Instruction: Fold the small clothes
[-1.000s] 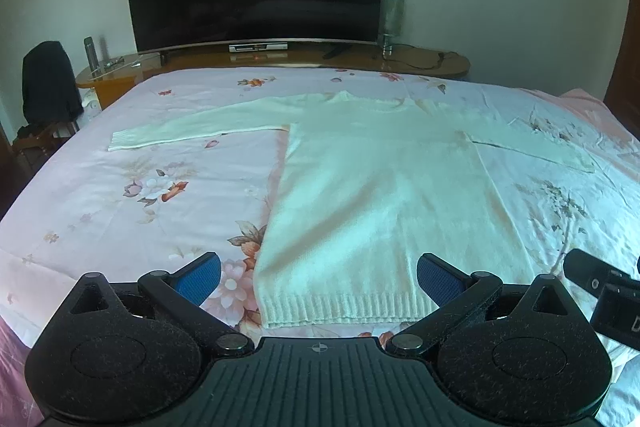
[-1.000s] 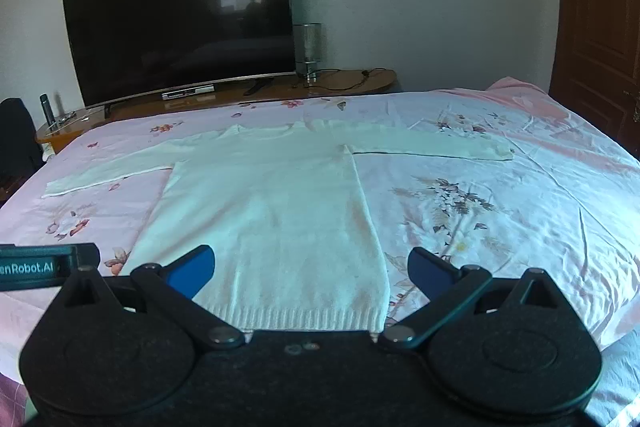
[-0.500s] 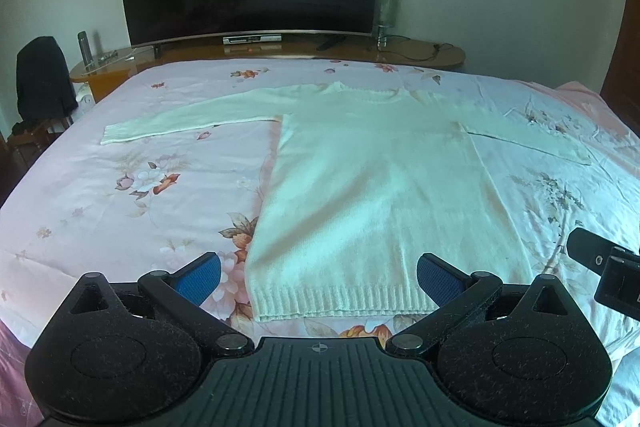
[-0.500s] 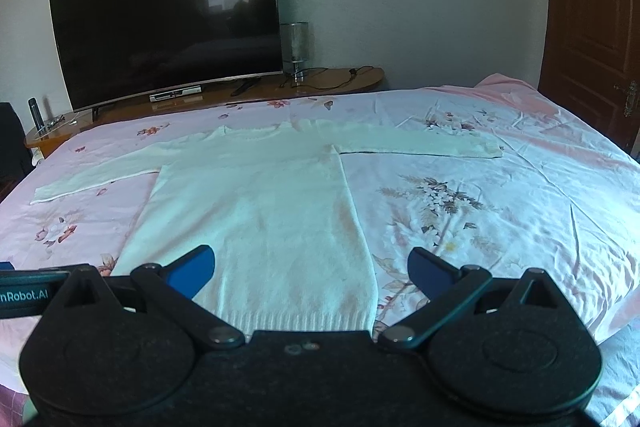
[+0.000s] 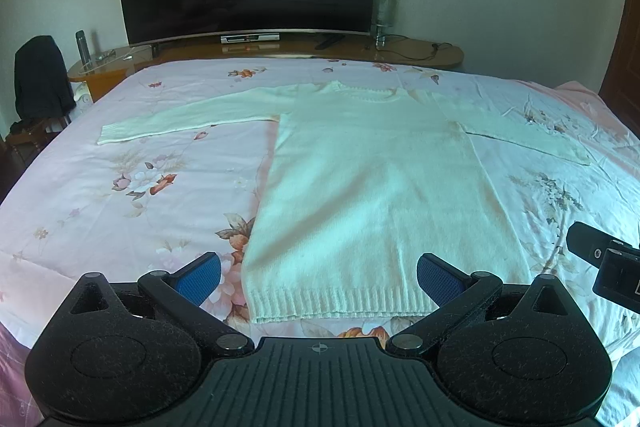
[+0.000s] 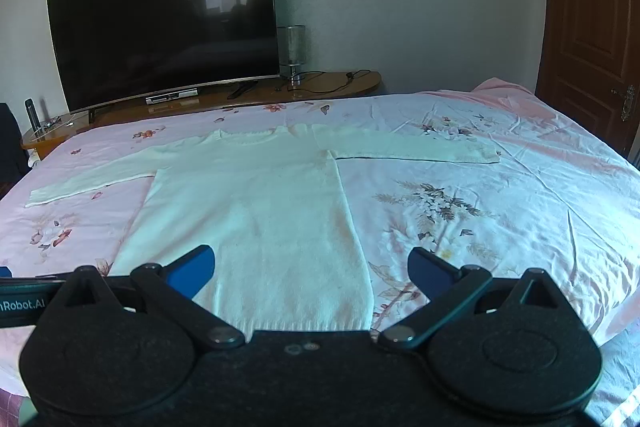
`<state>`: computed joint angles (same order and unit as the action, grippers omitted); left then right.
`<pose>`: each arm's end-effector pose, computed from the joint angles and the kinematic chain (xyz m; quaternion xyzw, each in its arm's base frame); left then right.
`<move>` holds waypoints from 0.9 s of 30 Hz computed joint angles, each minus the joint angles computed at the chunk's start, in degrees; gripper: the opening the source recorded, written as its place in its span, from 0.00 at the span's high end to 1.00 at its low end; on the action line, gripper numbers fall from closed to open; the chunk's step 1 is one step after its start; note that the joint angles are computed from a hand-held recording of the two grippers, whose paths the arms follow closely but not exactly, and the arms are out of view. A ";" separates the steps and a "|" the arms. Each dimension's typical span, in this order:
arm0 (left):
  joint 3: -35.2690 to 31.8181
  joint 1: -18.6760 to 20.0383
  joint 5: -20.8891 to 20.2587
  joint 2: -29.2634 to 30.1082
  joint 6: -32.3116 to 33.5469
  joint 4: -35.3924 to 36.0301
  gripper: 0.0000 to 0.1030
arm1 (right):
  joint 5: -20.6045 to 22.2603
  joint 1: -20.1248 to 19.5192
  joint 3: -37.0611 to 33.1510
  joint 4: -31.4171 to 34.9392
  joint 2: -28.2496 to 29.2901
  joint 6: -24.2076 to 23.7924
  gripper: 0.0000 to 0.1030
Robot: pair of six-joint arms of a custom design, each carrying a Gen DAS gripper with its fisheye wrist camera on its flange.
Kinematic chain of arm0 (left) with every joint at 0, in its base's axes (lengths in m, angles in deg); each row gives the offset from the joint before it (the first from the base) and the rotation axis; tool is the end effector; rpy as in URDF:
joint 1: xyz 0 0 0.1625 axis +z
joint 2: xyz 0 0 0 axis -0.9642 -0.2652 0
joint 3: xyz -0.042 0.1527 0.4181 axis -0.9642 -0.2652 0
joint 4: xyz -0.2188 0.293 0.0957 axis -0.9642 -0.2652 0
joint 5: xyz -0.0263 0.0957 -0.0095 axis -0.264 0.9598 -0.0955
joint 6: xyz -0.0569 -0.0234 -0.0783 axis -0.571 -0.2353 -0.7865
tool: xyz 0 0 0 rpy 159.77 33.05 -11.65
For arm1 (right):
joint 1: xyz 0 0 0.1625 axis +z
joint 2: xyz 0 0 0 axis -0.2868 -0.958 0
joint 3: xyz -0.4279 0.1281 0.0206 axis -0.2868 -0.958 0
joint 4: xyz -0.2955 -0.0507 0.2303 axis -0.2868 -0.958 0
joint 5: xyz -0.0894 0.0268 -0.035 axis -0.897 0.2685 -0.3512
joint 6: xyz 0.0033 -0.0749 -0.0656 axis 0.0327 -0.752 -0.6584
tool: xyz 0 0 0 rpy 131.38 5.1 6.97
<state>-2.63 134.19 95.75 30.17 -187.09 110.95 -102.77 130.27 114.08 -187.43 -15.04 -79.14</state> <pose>-0.1536 -0.6670 0.2576 0.2026 0.8588 -0.3406 0.3246 0.3248 -0.6203 0.0690 0.0466 -0.7741 0.4889 0.3995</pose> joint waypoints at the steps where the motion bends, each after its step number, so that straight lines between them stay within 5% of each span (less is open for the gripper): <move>1: -0.11 -0.01 -0.06 0.07 0.12 -0.01 0.00 | -0.08 0.02 -0.22 -0.10 0.11 -0.19 0.00; 27: -13.41 2.04 -0.57 7.21 2.15 4.91 0.00 | 0.25 -2.01 -5.96 1.97 2.13 -1.86 0.00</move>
<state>-16.04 136.22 95.19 37.38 -184.94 115.87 -102.52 128.26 108.12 -185.46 -12.91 -81.00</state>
